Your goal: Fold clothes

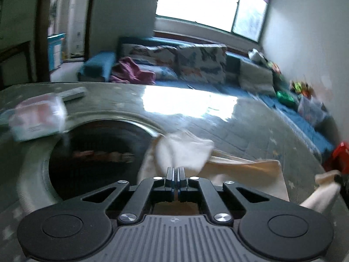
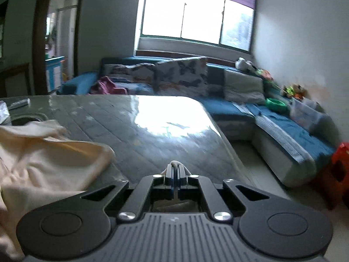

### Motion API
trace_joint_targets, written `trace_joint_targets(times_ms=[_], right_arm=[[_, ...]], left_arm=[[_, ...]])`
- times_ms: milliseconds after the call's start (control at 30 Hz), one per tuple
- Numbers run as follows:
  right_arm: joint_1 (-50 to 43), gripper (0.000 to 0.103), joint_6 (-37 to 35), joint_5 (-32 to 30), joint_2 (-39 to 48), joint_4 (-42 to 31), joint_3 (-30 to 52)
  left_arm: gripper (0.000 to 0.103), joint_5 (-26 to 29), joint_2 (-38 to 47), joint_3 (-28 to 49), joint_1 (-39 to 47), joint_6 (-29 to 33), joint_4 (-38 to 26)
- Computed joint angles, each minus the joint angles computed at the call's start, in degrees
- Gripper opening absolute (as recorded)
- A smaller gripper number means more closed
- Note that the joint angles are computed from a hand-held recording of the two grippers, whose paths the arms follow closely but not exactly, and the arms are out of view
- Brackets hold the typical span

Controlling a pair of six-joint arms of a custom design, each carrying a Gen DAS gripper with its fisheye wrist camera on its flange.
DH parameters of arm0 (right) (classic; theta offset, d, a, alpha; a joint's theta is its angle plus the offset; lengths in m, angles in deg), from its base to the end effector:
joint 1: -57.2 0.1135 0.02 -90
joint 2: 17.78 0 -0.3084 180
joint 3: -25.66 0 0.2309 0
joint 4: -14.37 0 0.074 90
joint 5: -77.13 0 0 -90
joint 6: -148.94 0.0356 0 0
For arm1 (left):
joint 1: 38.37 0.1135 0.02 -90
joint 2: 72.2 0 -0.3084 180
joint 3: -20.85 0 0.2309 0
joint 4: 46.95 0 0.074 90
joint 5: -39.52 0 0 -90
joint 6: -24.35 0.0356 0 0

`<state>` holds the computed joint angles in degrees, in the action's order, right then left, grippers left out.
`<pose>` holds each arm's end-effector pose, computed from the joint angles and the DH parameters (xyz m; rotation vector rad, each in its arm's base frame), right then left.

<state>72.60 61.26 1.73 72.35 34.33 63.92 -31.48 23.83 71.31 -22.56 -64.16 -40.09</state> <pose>0.2485 0.0592 0.1829 -0.0909 2.1070 -0.0863 0.2899 0.0701 0.1880 -0.0990 2.2089 -0.2055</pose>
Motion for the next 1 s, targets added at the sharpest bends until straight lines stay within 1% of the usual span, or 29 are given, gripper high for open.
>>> trace_joint_targets(times_ms=[133, 233, 333, 433, 500, 567, 633, 700, 733, 767, 800, 833, 900, 967, 1000], right_arm=[[-1.0, 0.002, 1.1, 0.9, -1.9, 1.5, -3.9], [-1.5, 0.002, 2.4, 1.4, -3.4, 2.5, -6.7], [-1.4, 0.002, 3.2, 2.3, -4.7, 3.0, -8.8], [-1.8, 0.002, 3.9, 2.5, -5.2, 2.5, -10.0], [-2.1, 0.003, 4.7, 2.1, -4.5, 1.3, -10.1], [-2.0, 0.004, 4.6, 3.2, -4.5, 1.1, -10.4], [-1.3, 0.004, 5.5, 4.7, -5.4, 0.0, -10.7], [-1.2, 0.004, 5.5, 5.5, -6.8, -0.8, -10.8], [-1.0, 0.005, 5.3, 6.0, -7.4, -1.2, -10.8], [-1.1, 0.005, 5.0, 6.4, -8.2, -1.7, -10.8], [-1.4, 0.005, 4.7, 6.2, -8.9, -2.0, -10.9], [-1.6, 0.006, 4.4, 6.0, -9.3, -2.3, -10.9], [-2.9, 0.012, 3.3, 4.2, -10.1, -2.7, -10.7], [-4.1, 0.023, 2.4, 2.2, -10.2, -3.0, -10.4], [-3.8, 0.027, 1.8, 2.7, -9.6, -2.7, -10.2]], left_arm=[[0.002, 4.5, -6.5, -4.2, 8.4, 1.7, -2.3], [0.002, 8.3, -10.3, -7.5, 15.5, 4.3, -4.6], [0.001, 8.7, -12.3, -10.4, 21.0, 7.6, -6.1], [0.001, 9.9, -11.1, -11.5, 26.1, 11.2, -8.0], [0.002, 10.2, -10.2, -11.6, 27.3, 13.2, -9.5], [0.003, 11.6, -11.4, -11.7, 27.2, 15.0, -11.8], [0.006, 14.5, -13.4, -12.1, 26.5, 17.1, -13.5], [0.014, 16.7, -16.0, -13.1, 23.7, 19.2, -15.2], [0.028, 17.7, -17.2, -13.7, 22.2, 20.4, -15.7], [0.05, 18.9, -18.4, -14.5, 20.9, 21.9, -16.4], [0.055, 19.2, -19.3, -15.4, 18.9, 22.4, -16.1], [0.055, 19.6, -19.9, -16.3, 16.9, 23.7, -15.9], [0.055, 20.1, -20.9, -17.8, 12.5, 26.0, -15.3], [0.055, 18.9, -20.6, -19.3, 8.5, 27.2, -13.5], [0.054, 17.0, -20.3, -20.3, 6.2, 26.6, -11.4]])
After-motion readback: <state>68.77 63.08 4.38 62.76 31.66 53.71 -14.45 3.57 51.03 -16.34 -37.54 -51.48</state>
